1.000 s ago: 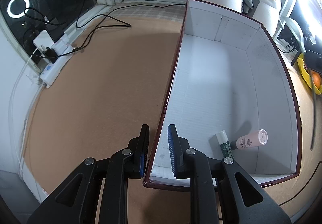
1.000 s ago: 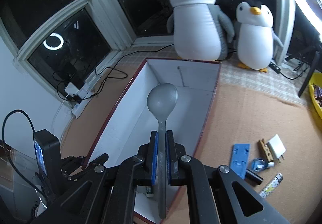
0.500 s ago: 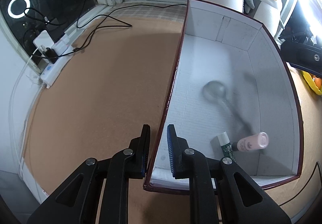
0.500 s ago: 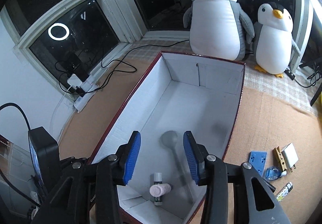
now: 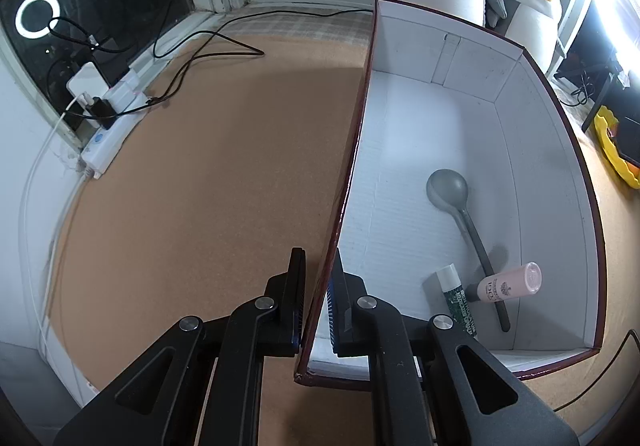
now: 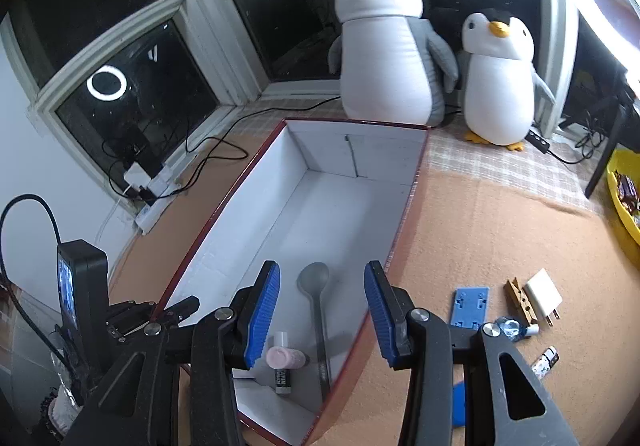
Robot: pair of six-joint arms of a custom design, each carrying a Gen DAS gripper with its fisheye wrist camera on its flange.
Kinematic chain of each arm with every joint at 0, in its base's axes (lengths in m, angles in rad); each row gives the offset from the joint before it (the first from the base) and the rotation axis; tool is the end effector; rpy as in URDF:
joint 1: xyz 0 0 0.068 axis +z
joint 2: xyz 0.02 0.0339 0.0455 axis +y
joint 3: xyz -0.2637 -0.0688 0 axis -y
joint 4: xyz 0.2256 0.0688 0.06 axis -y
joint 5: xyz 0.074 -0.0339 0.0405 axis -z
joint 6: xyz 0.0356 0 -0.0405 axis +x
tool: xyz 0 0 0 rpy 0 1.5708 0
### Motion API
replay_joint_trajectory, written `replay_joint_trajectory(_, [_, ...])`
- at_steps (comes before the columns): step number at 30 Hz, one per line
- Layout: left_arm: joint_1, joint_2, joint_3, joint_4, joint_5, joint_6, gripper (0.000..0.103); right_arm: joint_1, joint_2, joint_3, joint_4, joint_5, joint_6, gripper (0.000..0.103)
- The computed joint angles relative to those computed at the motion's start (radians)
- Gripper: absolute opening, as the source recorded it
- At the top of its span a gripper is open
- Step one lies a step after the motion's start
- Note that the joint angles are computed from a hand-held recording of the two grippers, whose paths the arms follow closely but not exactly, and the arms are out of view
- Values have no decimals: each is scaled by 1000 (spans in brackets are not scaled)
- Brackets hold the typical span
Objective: Organize rigid objects
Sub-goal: 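Place the grey spoon into the red box and open the right gripper, then move the right gripper back toward the patterned lighter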
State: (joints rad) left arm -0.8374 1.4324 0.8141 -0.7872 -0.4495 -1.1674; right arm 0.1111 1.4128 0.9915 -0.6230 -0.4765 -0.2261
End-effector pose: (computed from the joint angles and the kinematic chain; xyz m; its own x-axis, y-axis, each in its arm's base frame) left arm 0.1585 -0.1529 0.1882 -0.8306 -0.3157 -0.4588 -0.3634 0.9315 0.0169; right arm 0.2586 0.0453 0.2451 -0.7639 -0.2857 -0.5786 -0.5119 0.8143 0.2738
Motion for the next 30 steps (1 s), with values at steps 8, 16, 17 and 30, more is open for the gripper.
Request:
replay_joint_trajectory(8, [1,2,3,4,2,19,8,-148,-43,-20,-28,-44,-84,57])
replay_joint_trajectory(16, [17,12,12,10,10,38,8,-328,-46,-1,-88,-49,-160,57])
replay_joint_trajectory(17, [22,13,14,12,14,42,8,-356,-38,5,-100,-46,-175,57])
replay_joint_trajectory(30, [40,35,37,13,14,85,8,-659,89,43,-123,-49,-265,57])
